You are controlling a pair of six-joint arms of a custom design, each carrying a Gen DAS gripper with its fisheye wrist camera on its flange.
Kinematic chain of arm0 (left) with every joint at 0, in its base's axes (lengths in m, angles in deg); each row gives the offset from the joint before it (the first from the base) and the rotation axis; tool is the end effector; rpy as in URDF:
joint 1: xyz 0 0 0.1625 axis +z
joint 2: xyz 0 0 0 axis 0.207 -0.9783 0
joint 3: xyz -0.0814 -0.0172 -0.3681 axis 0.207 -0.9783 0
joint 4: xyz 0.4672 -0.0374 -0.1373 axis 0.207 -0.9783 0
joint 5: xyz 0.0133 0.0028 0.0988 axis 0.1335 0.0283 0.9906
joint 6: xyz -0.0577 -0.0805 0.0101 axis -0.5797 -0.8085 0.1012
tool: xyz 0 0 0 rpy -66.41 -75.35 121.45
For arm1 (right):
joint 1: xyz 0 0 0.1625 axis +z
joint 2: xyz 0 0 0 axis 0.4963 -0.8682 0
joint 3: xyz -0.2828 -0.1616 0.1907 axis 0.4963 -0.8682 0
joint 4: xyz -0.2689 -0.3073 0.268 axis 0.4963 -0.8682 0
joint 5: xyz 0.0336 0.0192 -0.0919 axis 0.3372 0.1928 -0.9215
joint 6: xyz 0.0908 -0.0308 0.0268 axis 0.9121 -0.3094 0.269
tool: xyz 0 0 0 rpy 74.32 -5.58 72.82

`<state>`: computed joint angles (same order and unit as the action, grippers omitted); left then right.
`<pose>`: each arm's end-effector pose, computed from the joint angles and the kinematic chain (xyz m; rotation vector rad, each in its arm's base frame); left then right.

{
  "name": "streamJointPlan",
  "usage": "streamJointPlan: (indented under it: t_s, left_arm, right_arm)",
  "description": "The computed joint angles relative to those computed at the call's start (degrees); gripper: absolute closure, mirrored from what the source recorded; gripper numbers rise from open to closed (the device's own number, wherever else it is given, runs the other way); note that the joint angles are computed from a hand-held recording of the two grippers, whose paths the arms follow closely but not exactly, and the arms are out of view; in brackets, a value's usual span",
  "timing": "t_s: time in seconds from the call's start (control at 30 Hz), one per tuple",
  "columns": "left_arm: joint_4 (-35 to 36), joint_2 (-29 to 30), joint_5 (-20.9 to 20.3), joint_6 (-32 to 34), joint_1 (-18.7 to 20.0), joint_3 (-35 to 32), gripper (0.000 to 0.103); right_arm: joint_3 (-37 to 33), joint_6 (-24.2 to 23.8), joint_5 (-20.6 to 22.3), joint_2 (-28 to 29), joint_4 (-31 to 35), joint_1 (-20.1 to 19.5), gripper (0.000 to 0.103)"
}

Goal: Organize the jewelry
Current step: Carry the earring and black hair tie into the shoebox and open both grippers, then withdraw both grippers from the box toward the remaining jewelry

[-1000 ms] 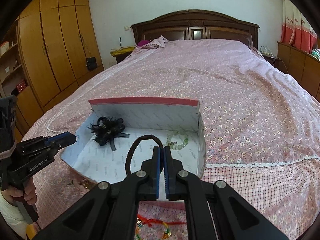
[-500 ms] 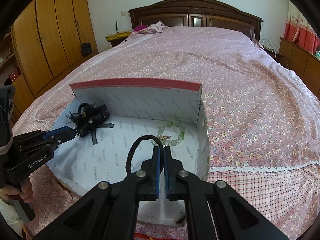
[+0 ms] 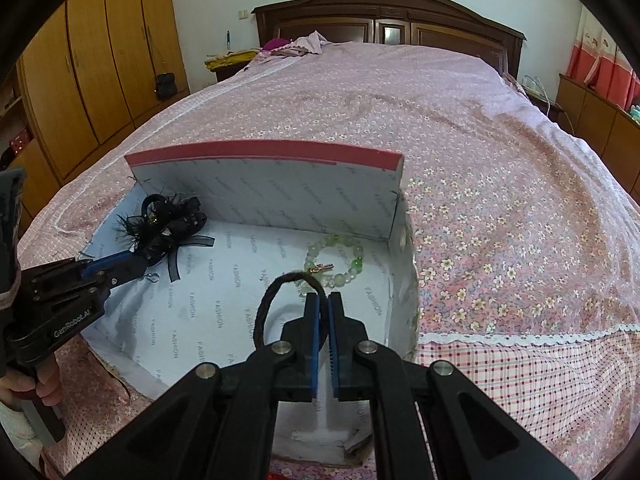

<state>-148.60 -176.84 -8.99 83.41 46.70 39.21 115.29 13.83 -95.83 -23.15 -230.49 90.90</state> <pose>-0.0930 -0.5134 0.2978 0.7990 2.4408 -0.6659 0.3530 -0.4831 0.0550 0.3230 -2.2997 0.8073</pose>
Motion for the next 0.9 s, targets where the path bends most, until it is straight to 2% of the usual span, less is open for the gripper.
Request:
streamJointPlan:
  t_s: [0.03,0.1,0.23,0.33,0.53,0.9]
  left_arm:
    - [0.0,0.1,-0.2,-0.1,0.0,-0.2,0.095]
    - [0.8,-0.6,-0.6,-0.4,0.0,-0.1,0.093]
    - [0.9,-2.1,-1.0,-0.5,-0.4,0.4,0.081]
    - [1.5,-4.1,-0.8,-0.7,-1.2,1.2,0.075]
    - [2.8,-8.7,0.4,-0.9,-3.0,3.4,0.064]
    - [6.9,-15.4,2.5,-3.8,-4.9,6.3,0.053]
  right_arm:
    - [0.0,0.2,-0.2,0.0,0.1,0.0,0.094]
    - [0.1,0.4,-0.3,-0.1,-0.1,0.2,0.081]
    - [0.6,0.1,-0.1,-0.7,-1.6,0.7,0.08]
    - [1.1,0.2,-0.3,-1.1,-2.6,1.4,0.08]
    - [3.0,2.0,-0.6,-3.0,-4.1,3.0,0.073]
    - [6.6,5.4,-2.4,-6.1,-5.5,6.5,0.064]
